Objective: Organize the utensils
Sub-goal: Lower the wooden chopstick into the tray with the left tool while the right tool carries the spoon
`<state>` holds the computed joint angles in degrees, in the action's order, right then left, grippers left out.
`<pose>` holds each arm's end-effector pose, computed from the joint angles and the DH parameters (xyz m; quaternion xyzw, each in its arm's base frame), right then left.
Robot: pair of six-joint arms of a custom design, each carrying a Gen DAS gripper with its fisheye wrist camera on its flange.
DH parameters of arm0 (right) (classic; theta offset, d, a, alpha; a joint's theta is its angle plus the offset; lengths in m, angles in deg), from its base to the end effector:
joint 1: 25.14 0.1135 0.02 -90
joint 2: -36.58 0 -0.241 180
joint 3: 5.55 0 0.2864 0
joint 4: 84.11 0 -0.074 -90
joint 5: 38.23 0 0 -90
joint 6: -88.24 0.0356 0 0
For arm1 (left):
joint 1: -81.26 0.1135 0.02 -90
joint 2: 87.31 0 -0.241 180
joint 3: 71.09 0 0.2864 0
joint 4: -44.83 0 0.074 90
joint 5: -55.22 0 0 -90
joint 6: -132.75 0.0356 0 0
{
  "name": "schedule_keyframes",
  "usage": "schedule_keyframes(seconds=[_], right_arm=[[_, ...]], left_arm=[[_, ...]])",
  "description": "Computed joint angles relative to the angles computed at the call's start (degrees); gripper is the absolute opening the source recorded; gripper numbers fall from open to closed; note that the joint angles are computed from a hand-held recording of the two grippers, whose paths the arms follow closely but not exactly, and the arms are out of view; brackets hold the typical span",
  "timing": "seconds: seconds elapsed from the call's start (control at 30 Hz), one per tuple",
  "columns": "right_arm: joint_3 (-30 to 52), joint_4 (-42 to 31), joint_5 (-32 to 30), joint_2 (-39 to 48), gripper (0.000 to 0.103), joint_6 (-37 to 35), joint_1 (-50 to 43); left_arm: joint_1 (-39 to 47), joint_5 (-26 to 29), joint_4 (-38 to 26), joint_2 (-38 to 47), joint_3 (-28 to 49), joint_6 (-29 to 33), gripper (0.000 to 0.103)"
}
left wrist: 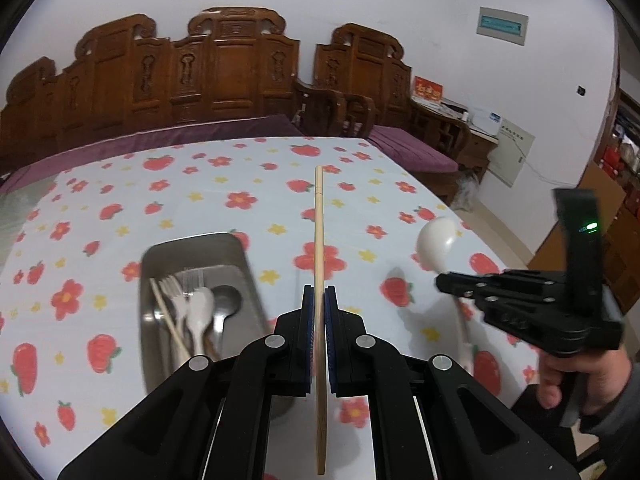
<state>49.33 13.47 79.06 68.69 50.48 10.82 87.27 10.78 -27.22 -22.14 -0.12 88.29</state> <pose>0.1175 0.0651 0.2613 0.1939 0.9197 0.0135 0.3411 0.2449 0.0002 0.2706 0.3801 0.8222 -0.2587 0.3356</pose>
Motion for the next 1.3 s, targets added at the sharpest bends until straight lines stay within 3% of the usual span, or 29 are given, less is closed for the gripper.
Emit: schedule_keyframes(seconds=[0.6,0.87,1.3], right_arm=[[11.35,10.68,0.5,17.58,0.005,-6.29,4.43],[11.3,12.34,-0.19,18.71,0.005,-7.43,4.44],[8.76,12.37,-1.85,16.43,0.005,-8.65,1.8]], left_arm=[[1.32,-6.22,8.55,15.16,4.87,-4.28,0.004],[0.43,-10.03,11.8,21.51,6.5,-6.73,0.004],[-2.1,-15.82,16.12,22.88,4.67,-8.94,0.004]])
